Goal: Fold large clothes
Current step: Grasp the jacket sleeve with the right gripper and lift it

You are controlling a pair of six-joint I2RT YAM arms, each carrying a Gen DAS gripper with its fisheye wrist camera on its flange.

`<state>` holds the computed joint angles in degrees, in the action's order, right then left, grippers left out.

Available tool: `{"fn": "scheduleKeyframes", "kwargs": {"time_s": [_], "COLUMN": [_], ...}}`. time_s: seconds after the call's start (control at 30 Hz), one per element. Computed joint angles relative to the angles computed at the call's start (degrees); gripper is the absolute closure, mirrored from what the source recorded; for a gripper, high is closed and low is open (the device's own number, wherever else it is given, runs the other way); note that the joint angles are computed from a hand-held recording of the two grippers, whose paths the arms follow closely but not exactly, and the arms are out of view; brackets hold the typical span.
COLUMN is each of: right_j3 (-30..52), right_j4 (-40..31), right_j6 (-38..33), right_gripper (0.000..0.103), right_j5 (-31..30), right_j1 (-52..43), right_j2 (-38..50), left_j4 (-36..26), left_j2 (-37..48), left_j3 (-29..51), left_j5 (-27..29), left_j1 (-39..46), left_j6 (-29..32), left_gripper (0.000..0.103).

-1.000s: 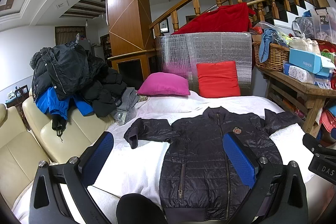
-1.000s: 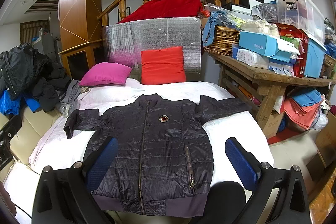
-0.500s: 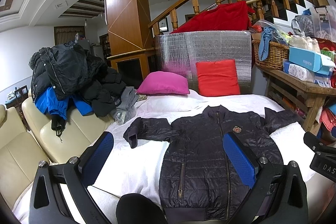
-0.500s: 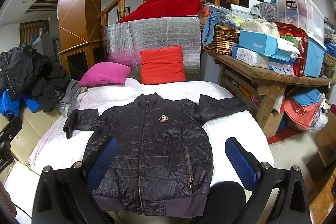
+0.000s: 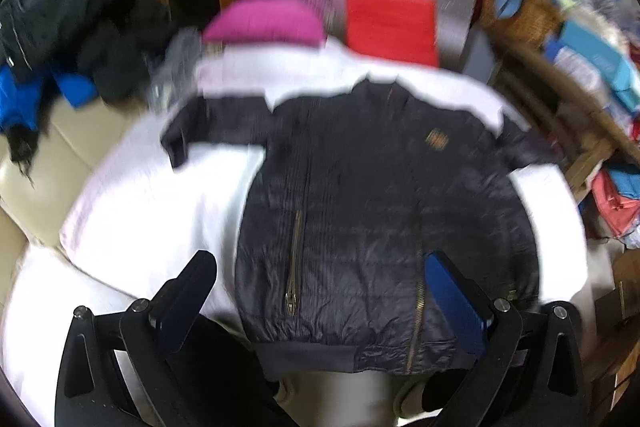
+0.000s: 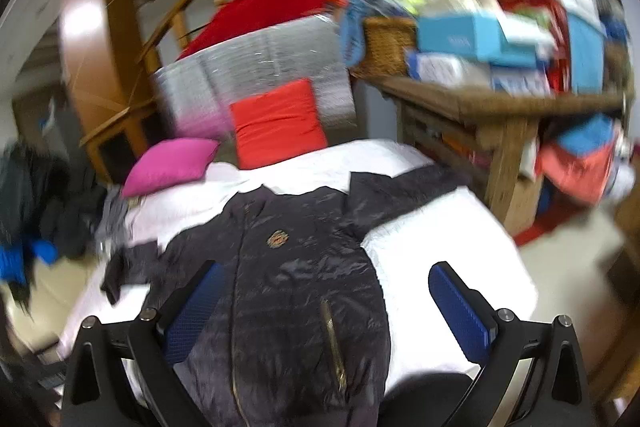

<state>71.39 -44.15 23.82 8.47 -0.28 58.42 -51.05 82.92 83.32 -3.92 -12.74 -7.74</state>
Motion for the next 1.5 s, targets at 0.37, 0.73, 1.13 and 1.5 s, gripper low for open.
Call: {"fn": "scheduleKeyframes", "kwargs": {"time_s": [0.37,0.73,1.13,1.5], "right_j3": [3.56,37.1,73.24,61.44], "right_j4": [29.13,41.55,26.02,37.0], "right_j6": [15.81,42.2,41.96,40.69], "right_gripper": [0.0,0.0,0.067,0.071], "right_j5": [-43.96,-43.53,-40.47,-40.33], "right_j1": [-34.72,-34.11,-32.65,-28.64], "right_j2": [37.43,78.08,100.15,89.95], "left_j4": [0.31,-5.66,0.09,0.16], "left_j2": [32.42,52.64,52.41,52.23], "left_j3": [20.93,43.9,37.84,36.93], "left_j5": [-5.16,-10.51,-6.5,-4.92], "left_j1": [-0.59,-2.54,-1.0,-0.4], "left_j6": [-1.8,1.52,-3.01,-2.56], "left_gripper": [0.0,0.0,0.0,0.0]}}
